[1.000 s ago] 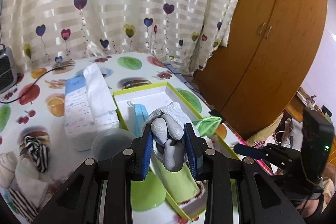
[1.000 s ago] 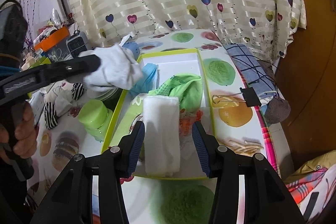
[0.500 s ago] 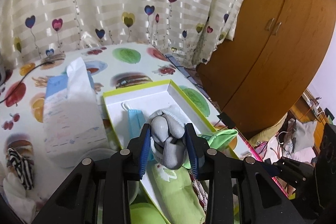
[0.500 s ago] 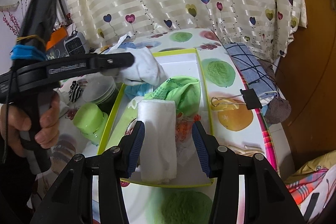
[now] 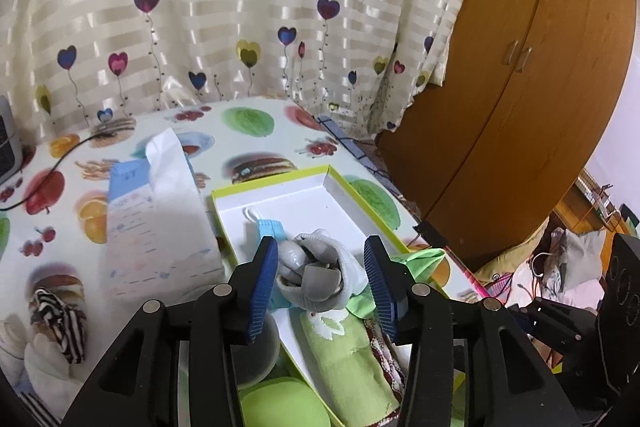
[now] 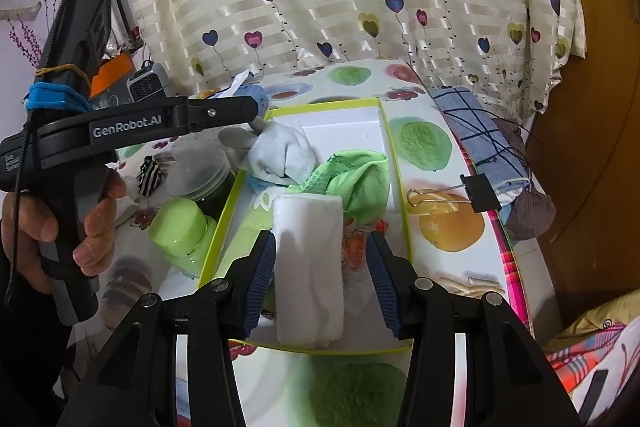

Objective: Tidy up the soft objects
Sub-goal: 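Lower the gray glove into the tray and open the left gripper, then move both grippers away from the tray toward the striped socks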

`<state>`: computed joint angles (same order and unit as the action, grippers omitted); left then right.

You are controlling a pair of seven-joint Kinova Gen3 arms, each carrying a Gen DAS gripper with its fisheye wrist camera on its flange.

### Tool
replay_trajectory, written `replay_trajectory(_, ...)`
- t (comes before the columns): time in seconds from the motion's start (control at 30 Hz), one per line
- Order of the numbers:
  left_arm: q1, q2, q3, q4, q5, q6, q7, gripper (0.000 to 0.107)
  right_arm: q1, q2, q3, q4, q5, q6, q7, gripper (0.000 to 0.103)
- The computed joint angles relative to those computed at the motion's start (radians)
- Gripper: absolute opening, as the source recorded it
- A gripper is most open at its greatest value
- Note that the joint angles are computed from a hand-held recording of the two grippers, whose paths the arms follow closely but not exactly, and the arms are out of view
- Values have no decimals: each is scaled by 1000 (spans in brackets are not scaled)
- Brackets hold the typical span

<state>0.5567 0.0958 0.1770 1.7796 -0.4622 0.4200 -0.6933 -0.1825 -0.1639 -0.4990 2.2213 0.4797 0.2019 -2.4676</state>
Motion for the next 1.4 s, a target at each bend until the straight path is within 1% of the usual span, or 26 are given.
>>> replay_trajectory(0.13,8,-41,4,26,-46,2,55,44,5,-16,-12,1,0,4,-7,48)
replay_trajectory(0.23,-5,-71,28,49,-73,1,87,44,16,-30,-33,2,0,5,-12,48)
replay_trajectory(0.4,-33,-128,91,96,-147,31,172,44,41,-49,-76,-3,-5,3,-11,48)
replay_trajectory(0.63,-95,-206,187,149,-175,89,242,44,53,-65,-121,-17,-37,9,17,48)
replay_trajectory(0.87,-168,-280,265,196,-141,124,255,44,52,-74,-166,-37,-46,23,27,49)
replay_trajectory(1.0,-206,-317,296,222,-107,137,244,44,47,-70,-188,-51,-45,39,29,49)
replay_trajectory(1.23,-281,-380,345,259,-39,145,216,44,39,-62,-226,-76,-4,64,-10,49)
replay_trajectory(1.4,-326,-427,359,285,27,143,174,44,26,-47,-254,-98,50,84,-57,49)
